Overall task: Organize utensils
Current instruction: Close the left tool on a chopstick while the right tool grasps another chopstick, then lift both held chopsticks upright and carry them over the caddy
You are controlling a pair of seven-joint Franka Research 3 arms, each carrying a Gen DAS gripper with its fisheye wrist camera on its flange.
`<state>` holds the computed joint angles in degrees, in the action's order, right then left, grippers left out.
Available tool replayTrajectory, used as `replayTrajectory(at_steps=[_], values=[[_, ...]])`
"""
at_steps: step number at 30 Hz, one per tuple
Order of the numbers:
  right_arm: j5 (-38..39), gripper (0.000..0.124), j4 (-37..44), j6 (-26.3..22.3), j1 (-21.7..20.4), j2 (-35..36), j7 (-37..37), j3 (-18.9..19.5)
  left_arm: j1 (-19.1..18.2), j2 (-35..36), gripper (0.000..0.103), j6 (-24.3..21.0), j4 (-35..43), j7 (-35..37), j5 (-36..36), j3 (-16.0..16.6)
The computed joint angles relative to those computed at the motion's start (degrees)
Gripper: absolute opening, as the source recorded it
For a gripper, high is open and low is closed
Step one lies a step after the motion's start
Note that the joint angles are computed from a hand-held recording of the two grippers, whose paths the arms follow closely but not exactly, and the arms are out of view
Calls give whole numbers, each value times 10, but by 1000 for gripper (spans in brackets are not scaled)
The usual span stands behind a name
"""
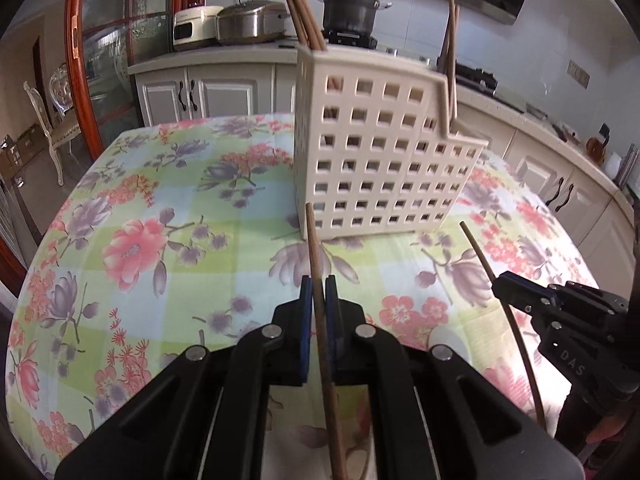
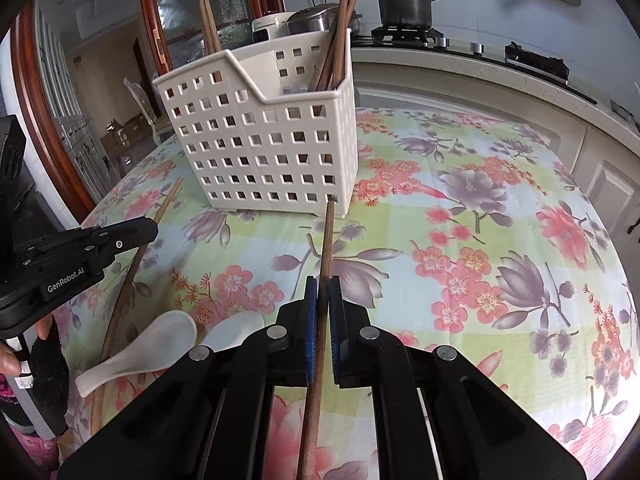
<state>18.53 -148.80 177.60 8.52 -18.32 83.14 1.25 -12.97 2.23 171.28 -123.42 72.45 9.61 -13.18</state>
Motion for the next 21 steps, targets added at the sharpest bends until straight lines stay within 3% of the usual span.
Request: replayTrajectory(at_steps=[7,15,17,21], values=[[20,6,-13,38,29,-24,-14,-19,-5,-27,6,33,-21,7,-15,0],[29,6,-29,87,44,-49,-18,-25,-6,-48,6,59,-36,-27,15,7],[30,6,-33,100,53,-55,-18,-31,0,-54,6,66,-40,-47,39,5],[27,6,-39,120,73,-66,-19,-47,44,-68,6,81,-43,-161,167,-20]])
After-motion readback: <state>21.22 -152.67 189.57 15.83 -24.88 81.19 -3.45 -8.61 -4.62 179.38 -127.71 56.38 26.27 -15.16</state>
